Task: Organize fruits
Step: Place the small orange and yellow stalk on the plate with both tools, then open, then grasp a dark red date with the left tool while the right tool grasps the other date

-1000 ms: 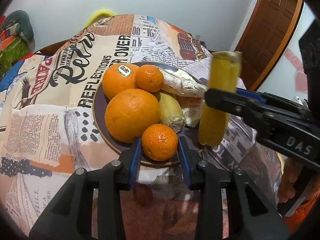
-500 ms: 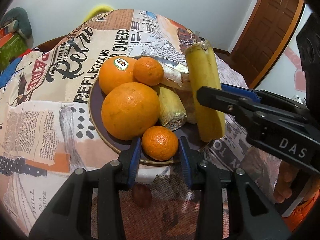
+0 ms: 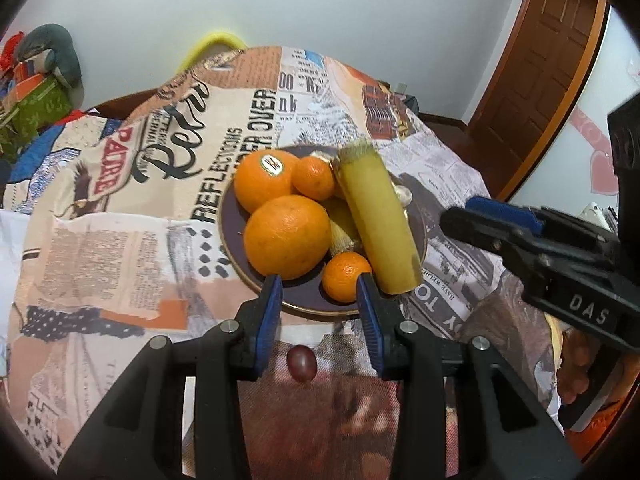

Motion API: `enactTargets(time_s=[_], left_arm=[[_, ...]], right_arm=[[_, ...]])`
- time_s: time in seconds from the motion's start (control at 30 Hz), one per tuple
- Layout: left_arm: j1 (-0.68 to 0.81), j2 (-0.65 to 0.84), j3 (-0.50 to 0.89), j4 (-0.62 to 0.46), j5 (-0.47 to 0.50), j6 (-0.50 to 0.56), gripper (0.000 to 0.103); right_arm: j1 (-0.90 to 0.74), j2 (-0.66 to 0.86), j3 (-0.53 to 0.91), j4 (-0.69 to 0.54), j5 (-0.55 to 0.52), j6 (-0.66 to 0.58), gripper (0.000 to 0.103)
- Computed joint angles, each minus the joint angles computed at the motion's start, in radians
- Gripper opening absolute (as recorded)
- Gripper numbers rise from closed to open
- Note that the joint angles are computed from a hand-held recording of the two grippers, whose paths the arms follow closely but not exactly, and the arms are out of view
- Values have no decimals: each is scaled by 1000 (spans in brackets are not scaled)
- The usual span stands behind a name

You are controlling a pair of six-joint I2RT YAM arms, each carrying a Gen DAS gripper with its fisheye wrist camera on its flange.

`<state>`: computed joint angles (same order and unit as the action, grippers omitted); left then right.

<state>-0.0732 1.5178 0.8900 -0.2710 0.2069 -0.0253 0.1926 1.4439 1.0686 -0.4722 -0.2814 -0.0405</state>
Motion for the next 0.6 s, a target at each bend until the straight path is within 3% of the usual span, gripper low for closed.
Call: enactTargets(time_s=[0.6], left_arm=[[64, -333, -151, -139, 1, 46, 42]], right_arm=[[81, -212, -165, -69, 57, 30, 40]])
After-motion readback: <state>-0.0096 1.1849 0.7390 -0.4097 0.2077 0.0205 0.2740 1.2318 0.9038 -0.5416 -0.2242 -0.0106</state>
